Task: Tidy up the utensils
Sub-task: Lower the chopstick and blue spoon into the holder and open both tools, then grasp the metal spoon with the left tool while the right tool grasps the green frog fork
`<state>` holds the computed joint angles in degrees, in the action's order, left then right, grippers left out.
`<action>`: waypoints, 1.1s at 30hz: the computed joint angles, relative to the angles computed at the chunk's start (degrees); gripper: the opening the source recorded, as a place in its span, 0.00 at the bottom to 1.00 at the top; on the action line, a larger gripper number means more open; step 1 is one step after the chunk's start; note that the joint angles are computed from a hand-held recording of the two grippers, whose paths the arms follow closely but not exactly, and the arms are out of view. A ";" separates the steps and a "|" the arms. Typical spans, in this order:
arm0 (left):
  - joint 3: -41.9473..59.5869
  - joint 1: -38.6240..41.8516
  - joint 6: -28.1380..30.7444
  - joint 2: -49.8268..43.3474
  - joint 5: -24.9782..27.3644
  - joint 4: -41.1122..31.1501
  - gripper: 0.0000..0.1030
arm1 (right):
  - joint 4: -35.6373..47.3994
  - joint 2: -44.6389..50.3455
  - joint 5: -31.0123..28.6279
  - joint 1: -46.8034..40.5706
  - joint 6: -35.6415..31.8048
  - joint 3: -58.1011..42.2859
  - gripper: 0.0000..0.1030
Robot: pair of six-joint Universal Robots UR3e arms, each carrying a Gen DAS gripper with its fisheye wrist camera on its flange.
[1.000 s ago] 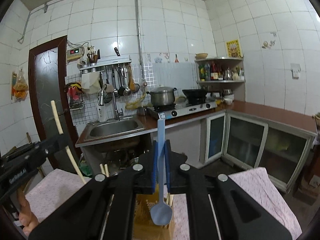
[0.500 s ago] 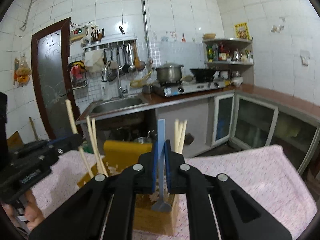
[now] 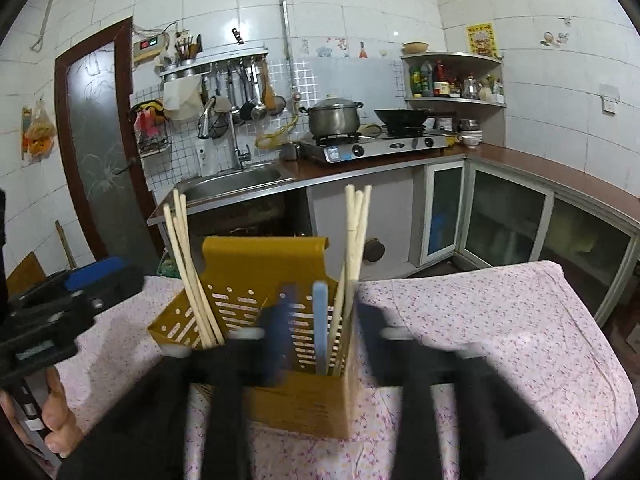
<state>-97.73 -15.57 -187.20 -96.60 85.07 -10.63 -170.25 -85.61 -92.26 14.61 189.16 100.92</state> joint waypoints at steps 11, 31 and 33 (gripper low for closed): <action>-15.54 2.78 0.98 18.94 -2.36 -11.43 0.95 | 12.21 -14.36 -13.56 7.89 6.15 9.46 0.77; -31.99 -8.88 0.86 24.65 -0.01 -15.43 0.95 | 24.65 -33.17 -23.29 16.70 25.84 33.48 0.82; -31.19 -11.97 -0.17 21.64 2.49 -14.27 0.94 | 24.88 -32.27 -24.58 18.05 26.33 33.45 0.82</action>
<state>-128.92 -27.55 -187.37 -74.96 87.56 -24.90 -145.37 -117.88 -116.84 32.65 215.49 134.37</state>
